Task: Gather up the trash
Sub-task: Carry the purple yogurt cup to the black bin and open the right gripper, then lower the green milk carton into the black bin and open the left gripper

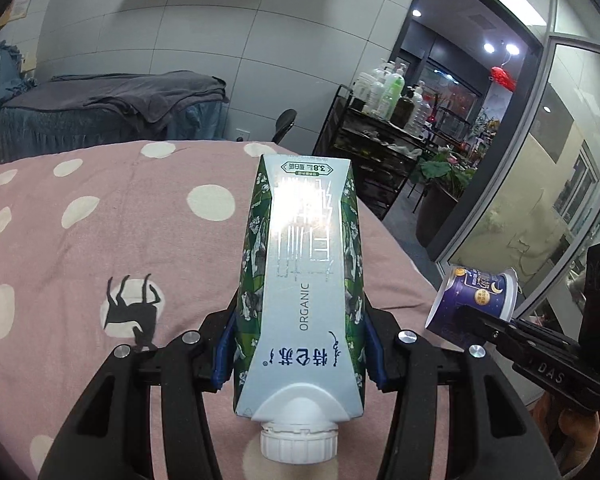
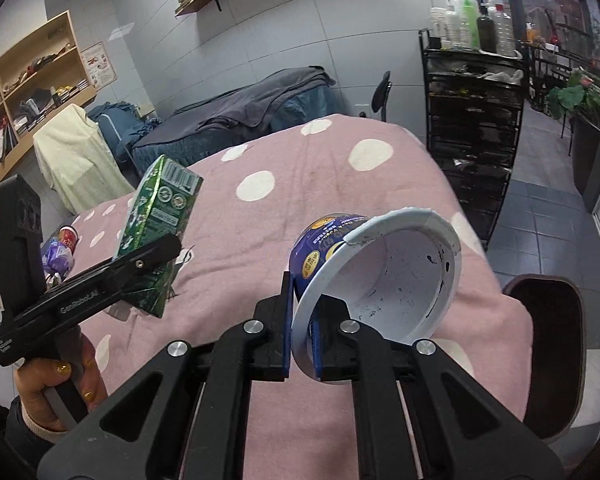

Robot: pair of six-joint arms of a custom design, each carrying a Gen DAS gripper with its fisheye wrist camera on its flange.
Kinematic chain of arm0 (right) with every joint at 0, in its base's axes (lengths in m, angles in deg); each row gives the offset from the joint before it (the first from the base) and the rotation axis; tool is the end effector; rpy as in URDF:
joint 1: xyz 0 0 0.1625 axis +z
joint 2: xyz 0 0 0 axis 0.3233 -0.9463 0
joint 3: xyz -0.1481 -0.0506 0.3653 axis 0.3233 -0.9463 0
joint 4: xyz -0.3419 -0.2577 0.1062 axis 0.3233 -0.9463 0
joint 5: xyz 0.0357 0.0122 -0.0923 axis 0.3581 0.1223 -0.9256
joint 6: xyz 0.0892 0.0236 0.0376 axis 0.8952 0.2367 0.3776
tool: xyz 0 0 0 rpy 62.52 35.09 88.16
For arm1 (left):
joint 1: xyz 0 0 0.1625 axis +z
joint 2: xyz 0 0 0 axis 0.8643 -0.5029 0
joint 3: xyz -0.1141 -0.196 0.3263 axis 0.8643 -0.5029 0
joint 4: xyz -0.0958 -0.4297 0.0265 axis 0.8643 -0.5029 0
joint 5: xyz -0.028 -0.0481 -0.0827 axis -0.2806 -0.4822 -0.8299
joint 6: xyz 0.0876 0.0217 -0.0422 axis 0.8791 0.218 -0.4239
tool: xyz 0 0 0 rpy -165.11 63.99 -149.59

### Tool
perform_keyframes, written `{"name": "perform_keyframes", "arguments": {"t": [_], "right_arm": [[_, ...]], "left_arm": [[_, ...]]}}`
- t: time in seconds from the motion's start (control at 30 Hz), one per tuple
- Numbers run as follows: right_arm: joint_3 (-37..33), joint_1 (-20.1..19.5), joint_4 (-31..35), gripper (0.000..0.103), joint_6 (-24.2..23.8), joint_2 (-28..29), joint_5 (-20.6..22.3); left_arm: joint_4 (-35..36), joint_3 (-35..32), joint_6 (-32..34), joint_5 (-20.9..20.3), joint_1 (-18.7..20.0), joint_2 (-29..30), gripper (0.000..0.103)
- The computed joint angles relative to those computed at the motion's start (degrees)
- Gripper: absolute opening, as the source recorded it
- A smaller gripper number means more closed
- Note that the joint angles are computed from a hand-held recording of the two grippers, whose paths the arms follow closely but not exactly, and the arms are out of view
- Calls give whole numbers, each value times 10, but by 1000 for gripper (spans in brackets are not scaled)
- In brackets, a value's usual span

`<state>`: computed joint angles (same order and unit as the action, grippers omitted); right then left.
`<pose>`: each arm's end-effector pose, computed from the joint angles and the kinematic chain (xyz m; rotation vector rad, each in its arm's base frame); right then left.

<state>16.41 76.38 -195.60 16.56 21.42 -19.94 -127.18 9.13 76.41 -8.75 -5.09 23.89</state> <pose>0.1785 -0.7907 0.2839 0.4856 -2.5261 1.0069 -0.3315 -0.7901 0.1574 0.6072 2.5364 -1.0664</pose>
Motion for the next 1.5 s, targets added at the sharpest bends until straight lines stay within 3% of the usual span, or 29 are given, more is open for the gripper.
{"name": "perform_keyframes", "arguments": {"t": [0.17, 0.4, 0.57, 0.73, 0.93, 1.1, 1.13, 1.2, 1.23, 1.27, 1.5], "right_arm": [[67, -23, -62, 8, 20, -59, -18], [80, -61, -76, 8, 56, -86, -66], [28, -96, -8, 8, 102, -64, -120], [-44, -130, 79, 8, 147, -22, -147], [-107, -167, 171, 9, 223, 16, -142], [-115, -178, 196, 11, 251, 26, -156], [-112, -178, 199, 16, 258, 25, -162], [-91, -177, 181, 38, 263, 15, -170], [-81, -176, 166, 58, 259, 12, -173], [-67, -175, 144, 66, 250, 7, -180], [22, -167, 57, 66, 221, -48, -179]], "left_arm": [[-6, 9, 4, -33, -15, 5, 50], [-4, -7, 26, -66, -28, 28, 50], [14, -26, 32, -85, -32, 45, 50], [18, -30, 42, -92, -37, 53, 50], [32, -41, 46, -97, -38, 62, 50], [39, -49, 49, -100, -41, 68, 50], [41, -50, 50, -101, -42, 70, 50], [45, -56, 51, -104, -44, 75, 50], [49, -59, 52, -107, -44, 77, 50], [51, -60, 51, -110, -45, 78, 50], [94, -106, 53, -134, -50, 114, 50]]}}
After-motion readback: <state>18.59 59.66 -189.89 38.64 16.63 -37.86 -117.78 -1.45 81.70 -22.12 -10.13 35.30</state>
